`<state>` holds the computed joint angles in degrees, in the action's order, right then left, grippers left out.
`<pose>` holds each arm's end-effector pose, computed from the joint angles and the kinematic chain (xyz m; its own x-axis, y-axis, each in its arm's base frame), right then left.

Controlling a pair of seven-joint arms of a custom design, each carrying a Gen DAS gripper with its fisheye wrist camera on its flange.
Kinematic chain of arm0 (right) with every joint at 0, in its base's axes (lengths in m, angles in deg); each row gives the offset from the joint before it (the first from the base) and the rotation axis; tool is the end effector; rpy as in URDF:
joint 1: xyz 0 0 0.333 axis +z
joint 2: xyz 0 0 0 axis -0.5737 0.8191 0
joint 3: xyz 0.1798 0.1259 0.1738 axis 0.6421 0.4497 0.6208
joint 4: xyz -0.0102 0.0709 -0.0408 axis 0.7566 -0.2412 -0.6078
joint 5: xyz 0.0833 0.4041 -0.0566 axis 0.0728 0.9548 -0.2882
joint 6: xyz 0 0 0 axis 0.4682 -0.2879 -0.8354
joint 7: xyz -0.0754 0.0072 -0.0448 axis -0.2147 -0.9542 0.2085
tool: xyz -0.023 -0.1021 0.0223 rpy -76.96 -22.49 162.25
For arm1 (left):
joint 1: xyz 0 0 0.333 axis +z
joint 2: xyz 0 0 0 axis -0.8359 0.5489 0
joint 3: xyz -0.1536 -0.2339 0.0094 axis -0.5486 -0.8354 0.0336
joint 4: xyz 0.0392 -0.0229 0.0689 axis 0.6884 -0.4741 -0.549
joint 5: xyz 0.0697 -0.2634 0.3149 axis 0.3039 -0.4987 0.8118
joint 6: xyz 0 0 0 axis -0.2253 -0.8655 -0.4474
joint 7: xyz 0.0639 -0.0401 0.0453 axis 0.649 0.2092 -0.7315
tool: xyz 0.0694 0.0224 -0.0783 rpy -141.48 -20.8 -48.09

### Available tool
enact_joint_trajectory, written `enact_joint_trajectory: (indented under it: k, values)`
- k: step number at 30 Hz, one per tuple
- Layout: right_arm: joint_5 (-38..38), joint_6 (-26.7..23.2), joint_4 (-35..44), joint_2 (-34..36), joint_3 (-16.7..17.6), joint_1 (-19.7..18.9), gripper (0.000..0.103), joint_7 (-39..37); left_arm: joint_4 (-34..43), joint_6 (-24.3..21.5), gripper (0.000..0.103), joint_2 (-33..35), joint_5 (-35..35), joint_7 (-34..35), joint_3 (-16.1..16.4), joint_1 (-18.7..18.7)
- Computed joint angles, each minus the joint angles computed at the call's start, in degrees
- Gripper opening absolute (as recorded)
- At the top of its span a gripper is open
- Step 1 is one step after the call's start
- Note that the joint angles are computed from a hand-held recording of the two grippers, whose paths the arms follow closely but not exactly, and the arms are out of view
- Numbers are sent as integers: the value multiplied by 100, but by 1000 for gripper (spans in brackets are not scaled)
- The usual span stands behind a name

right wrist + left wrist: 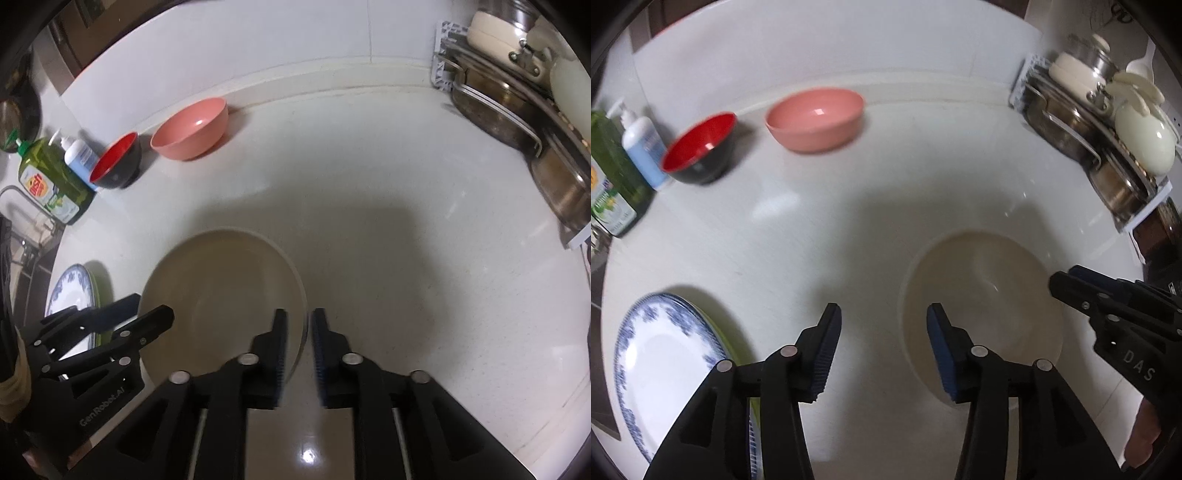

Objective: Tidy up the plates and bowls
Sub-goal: 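Move both open tools to the pink bowl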

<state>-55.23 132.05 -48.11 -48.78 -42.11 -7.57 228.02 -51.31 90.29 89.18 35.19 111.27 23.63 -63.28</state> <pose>0.4823 0.3533 0.3759 -0.3690 -0.9179 -0.1459 -0.7866 0.3921 -0.4770 0.5674 -0.1551 0.3723 -0.5988 -0.7992 0.0515 -0.7173 0.5066 -0.4785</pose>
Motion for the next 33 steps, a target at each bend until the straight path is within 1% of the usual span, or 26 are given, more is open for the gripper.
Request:
enact_joint_trajectory:
  k: [2,5,8,13,17,23,27,31,33]
  values:
    - [-172,-149,112,0,10,29,25,62,87,107,50,13,-25,62,18,21]
    - [-335,-166,294,43,-2,33,25,30,224,296,50,60,-70,208,32,51]
    - [-528,-200,569,175,-32,38,25,-30,518,315,50,211,-28,204,49,97]
    - [-745,-73,1128,543,-142,59,25,-227,1016,390,50,519,96,-32,54,165]
    - [-806,166,1632,906,-282,58,25,-505,1574,361,50,917,370,-329,67,198]
    - [-456,273,2572,1600,-456,66,25,-1185,2516,142,50,1644,763,-995,96,182]
    - [-33,353,3192,2102,-548,10,25,-1784,2988,217,50,2074,1169,-1472,172,79]
    - [527,395,3757,2580,-601,-91,25,-2409,3697,-9,49,2627,1413,-1905,200,-5]
    - [783,413,4038,2826,-622,-141,25,-2686,4170,-206,47,2976,1553,-2164,237,-75]
